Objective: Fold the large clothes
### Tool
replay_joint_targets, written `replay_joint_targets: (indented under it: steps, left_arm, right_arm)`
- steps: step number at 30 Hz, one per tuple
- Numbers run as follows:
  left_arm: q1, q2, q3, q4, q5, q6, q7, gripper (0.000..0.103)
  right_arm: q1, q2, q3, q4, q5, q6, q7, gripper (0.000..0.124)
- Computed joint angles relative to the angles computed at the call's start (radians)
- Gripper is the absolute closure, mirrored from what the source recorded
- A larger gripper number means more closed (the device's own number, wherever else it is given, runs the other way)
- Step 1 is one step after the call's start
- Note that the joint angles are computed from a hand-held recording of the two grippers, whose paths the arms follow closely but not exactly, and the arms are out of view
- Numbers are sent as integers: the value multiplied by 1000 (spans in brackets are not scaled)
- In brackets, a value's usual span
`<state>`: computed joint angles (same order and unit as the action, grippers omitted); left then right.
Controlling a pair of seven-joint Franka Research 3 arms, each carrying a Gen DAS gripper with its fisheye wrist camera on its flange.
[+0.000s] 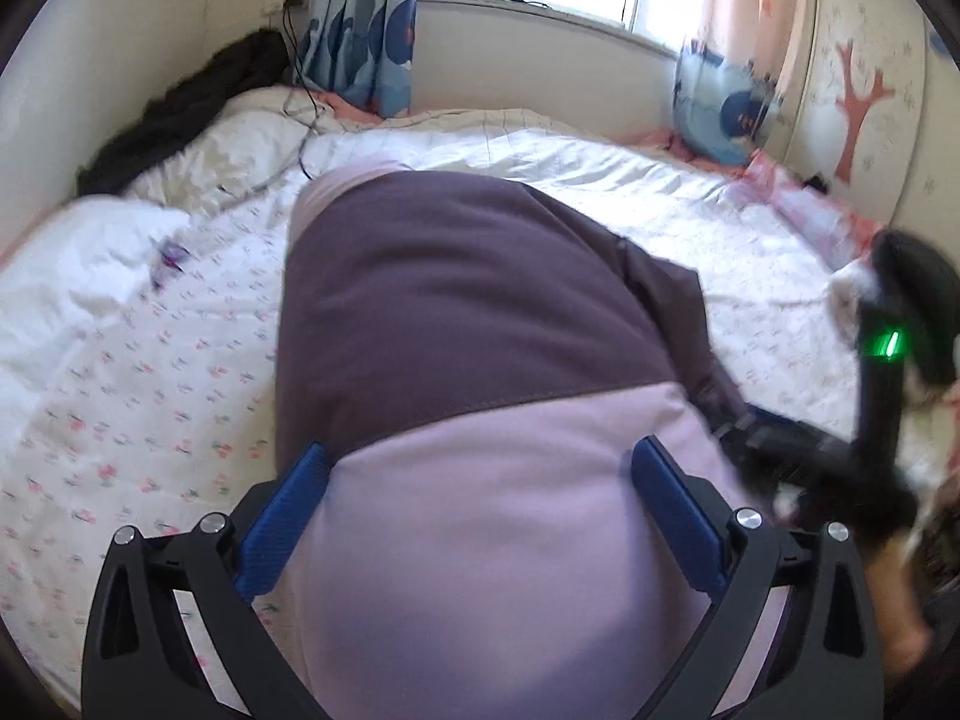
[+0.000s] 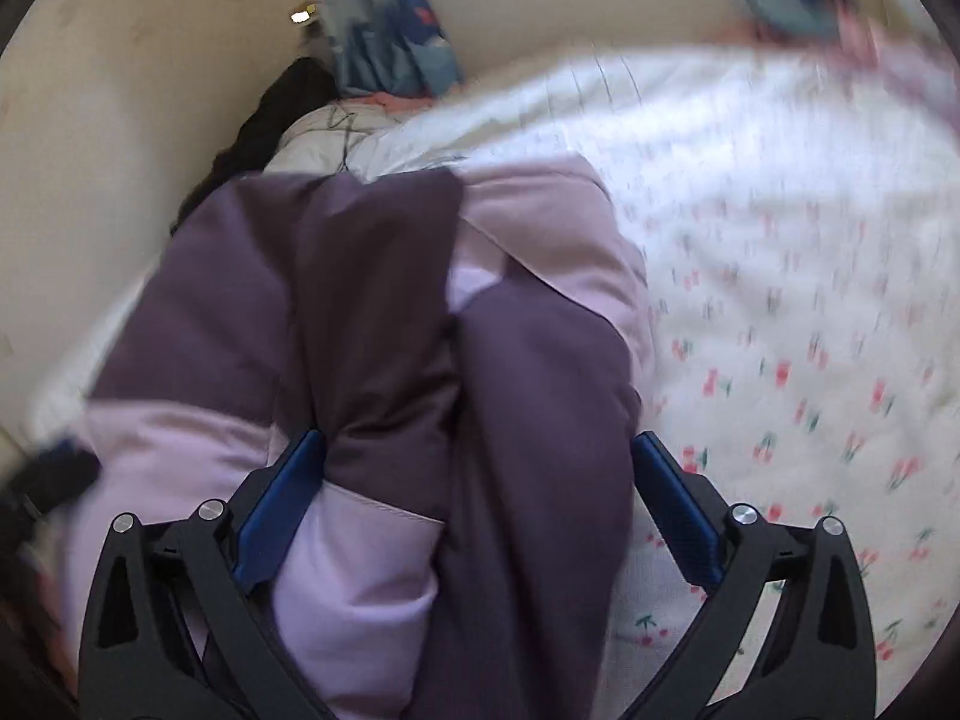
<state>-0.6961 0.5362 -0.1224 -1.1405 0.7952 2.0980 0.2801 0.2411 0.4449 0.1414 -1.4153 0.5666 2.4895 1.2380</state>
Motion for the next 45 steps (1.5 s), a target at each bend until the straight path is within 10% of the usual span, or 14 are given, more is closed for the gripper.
replay_joint_targets:
  steps: [2, 12, 31, 45]
  left_arm:
    - [16, -14, -29, -16, 33, -7, -36, 7]
    - [-63, -71, -7, -31, 172, -130, -117, 7]
    - [-18, -208, -76, -215, 203, -174, -203, 7]
    - [-24, -134, -83, -100, 102, -218, -74, 7]
  right_arm:
    - [54, -37, -73, -2, -50, -21, 31, 28]
    - [59, -432, -29, -422, -44, 185, -104, 28]
    - [81, -411, -50, -427, -200, 190, 50, 28]
    - [84, -421, -47, -440, -229, 207, 52, 28]
